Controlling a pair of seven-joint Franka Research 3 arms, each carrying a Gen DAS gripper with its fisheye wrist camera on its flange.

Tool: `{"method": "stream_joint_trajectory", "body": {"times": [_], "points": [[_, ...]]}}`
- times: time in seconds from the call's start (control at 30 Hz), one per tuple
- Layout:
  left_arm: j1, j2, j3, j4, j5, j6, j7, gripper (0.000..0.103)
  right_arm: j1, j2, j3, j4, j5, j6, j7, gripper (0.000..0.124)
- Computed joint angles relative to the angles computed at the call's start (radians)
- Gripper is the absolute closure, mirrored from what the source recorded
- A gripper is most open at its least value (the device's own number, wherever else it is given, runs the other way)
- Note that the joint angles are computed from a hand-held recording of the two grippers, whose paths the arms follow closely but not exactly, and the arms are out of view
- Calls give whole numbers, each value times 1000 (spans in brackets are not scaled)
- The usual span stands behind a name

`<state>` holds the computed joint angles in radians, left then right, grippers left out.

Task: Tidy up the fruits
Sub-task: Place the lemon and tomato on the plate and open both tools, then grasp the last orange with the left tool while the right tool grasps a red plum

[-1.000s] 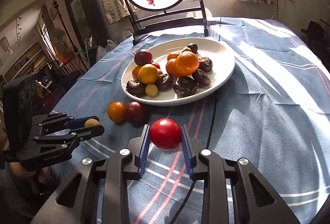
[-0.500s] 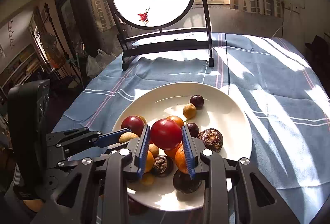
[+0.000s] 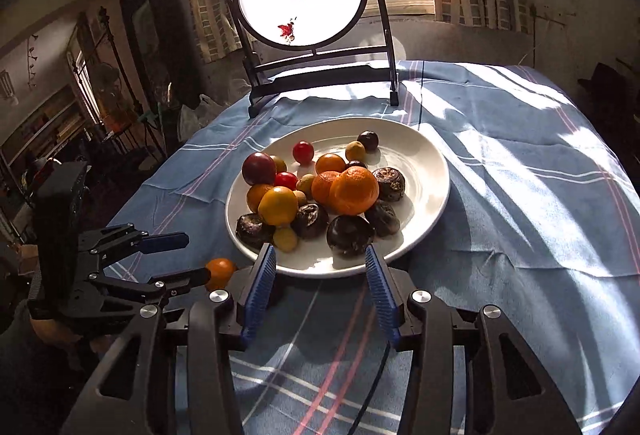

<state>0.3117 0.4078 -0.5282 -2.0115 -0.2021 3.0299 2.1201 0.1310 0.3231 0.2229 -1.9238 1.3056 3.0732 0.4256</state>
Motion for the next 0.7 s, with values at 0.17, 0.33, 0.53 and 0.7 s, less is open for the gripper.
{"method": "stream_joint_trajectory", "body": {"times": [0.17, 0.33, 0.53, 0.7], "points": [[-57, 25, 51, 18, 60, -18, -28, 49, -7, -24, -1, -43, 152, -40, -112, 77], [-133, 69, 109, 97, 113, -78, -77, 61, 40, -20, -48, -51, 104, -65, -54, 77], [-16, 16, -6, -1, 45, -9, -11, 64, 79, 9, -66, -40, -153, -74, 147, 77], [172, -34, -183, -92, -82, 31, 93, 64, 185, 73, -154, 17, -475, -76, 421, 75]]}}
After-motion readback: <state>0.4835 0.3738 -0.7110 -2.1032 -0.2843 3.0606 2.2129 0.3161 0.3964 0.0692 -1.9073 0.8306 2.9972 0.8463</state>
